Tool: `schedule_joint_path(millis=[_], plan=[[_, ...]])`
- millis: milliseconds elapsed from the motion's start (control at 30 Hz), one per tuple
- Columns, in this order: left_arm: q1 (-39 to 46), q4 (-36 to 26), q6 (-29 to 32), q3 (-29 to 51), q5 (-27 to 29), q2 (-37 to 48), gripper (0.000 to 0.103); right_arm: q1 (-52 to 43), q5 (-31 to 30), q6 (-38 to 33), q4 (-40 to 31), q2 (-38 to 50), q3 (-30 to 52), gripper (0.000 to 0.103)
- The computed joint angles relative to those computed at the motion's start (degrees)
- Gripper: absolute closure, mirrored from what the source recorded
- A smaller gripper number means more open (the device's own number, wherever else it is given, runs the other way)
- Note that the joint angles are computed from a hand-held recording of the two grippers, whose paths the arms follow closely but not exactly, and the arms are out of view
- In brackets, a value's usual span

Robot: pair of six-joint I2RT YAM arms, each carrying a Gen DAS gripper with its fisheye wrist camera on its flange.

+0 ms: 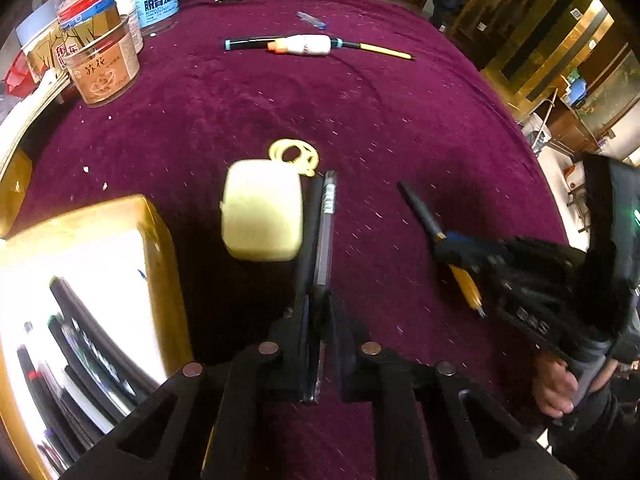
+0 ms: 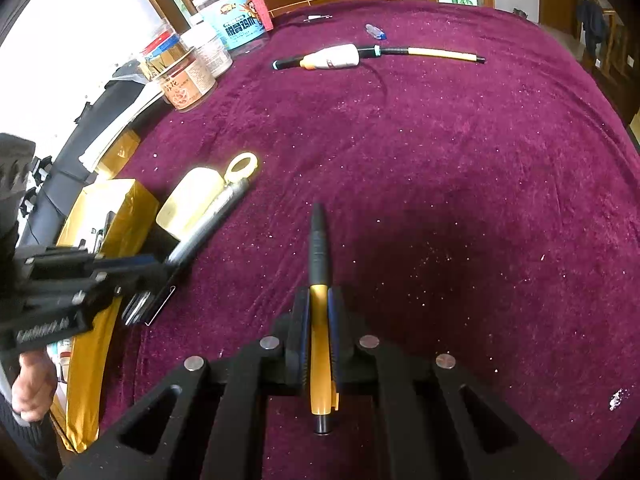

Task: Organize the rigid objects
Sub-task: 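Grasp a clear black-capped pen from the pile with the left tool, then carry the yellow pen and clear pen into the tray and open both tools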

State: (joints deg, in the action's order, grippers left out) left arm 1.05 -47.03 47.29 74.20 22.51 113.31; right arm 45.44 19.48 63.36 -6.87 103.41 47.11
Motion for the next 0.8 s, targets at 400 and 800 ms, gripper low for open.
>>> schedule_joint_path(millis=[400, 800], plan=[[8.14, 15.41, 1.88, -29.69, 0.34, -18.86, 0.093, 0.33, 1.08, -0.44, -0.65, 0.34, 0.43, 0.095], [4.74, 28.16, -1.80, -37.03, -0.81, -22.41, 0.095, 1.11, 2.01, -1.18, -2.87, 1.27, 2.13, 0.095]])
